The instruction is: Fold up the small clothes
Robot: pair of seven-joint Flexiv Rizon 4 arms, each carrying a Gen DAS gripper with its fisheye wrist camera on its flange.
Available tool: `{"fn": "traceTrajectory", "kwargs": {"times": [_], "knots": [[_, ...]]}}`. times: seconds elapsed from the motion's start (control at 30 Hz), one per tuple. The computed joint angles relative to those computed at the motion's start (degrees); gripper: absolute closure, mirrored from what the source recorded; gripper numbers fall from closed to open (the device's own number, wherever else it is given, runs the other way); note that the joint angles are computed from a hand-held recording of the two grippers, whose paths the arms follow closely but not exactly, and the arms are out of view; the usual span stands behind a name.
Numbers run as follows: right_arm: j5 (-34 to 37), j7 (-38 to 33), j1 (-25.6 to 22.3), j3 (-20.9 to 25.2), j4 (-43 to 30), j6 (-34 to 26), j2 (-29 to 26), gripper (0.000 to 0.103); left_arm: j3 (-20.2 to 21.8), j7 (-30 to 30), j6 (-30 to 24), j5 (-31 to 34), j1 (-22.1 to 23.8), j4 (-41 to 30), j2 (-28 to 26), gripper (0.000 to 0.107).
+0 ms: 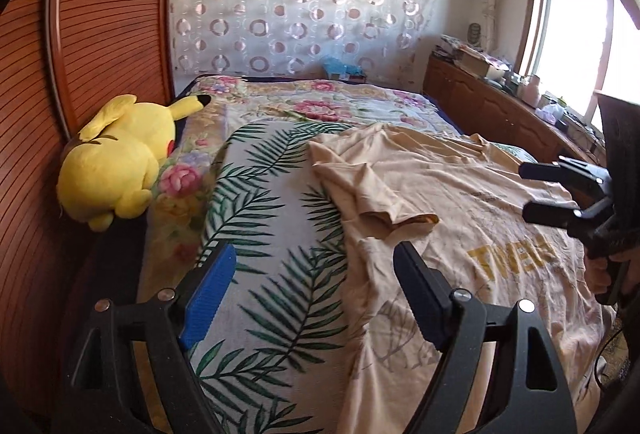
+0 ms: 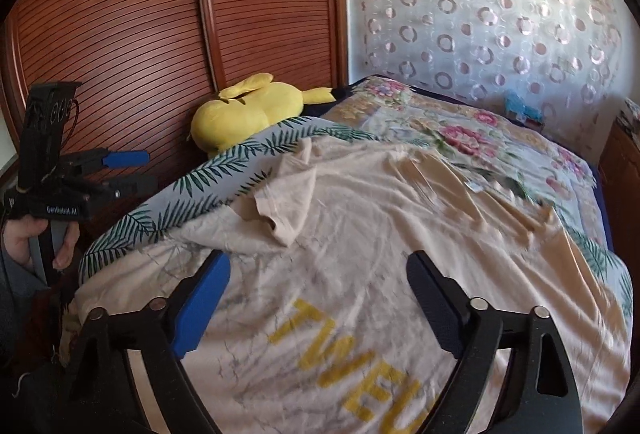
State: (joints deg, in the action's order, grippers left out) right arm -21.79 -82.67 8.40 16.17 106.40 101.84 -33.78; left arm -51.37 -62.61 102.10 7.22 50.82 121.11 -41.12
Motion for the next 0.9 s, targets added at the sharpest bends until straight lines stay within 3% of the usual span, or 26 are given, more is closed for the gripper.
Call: {"fn": "traceTrajectory", "kwargs": {"times": [0.1, 0.2, 0.37, 0.47, 0.57, 0.67, 0.77, 0.9], "knots": [[-1.9, -1.3, -1.2, 2.9, -4.3, -2.9, -2.9, 0.033, 0.6, -0.4, 1.0, 0.2, -0.1, 0.1, -0.3, 0.025], [-2.2, -4.0, -4.0, 9.0, -10.3, -8.4, -7.5, 0.046, 1.0, -1.0, 1.4, 0.8, 0.3, 0.4, -0.4, 0.025], [-0.3, -9.2, -4.7, 15.0, -20.6, -18.6, -14.8, 0.054, 1.8, -1.9, 1.8, 1.3, 0.5, 1.0, -0.1, 0.025], [0.6, -10.4, -1.7, 13.3, -25.7, -23.1, -17.1, 0.058, 1.9, -2.0, 1.6, 1.8, 0.9, 1.3, -0.2, 0.025], [0.8, -8.9, 2.7, 7.6, -28.6, -25.6, -17.7, 0.065, 2.2, -1.7, 1.4, 2.0, 0.9, 1.6, -0.2, 0.025], [2.1, -7.4, 5.7, 3.2, -30.6, -26.8, -18.2, 0.087, 2.2, -1.5, 1.5, 2.1, 1.0, 1.9, -0.3, 0.025], [5.6, -10.4, 4.3, 5.4, -31.5, -26.6, -18.6, 0.096, 1.8, -1.5, 1.6, 2.2, 1.3, 2.3, -0.3, 0.025], [10.4, -11.9, 3.4, 4.9, -28.2, -20.4, -16.3, 0.098, 1.8, -1.6, 1.6, 2.3, 1.1, 2.5, -0.3, 0.025]]}}
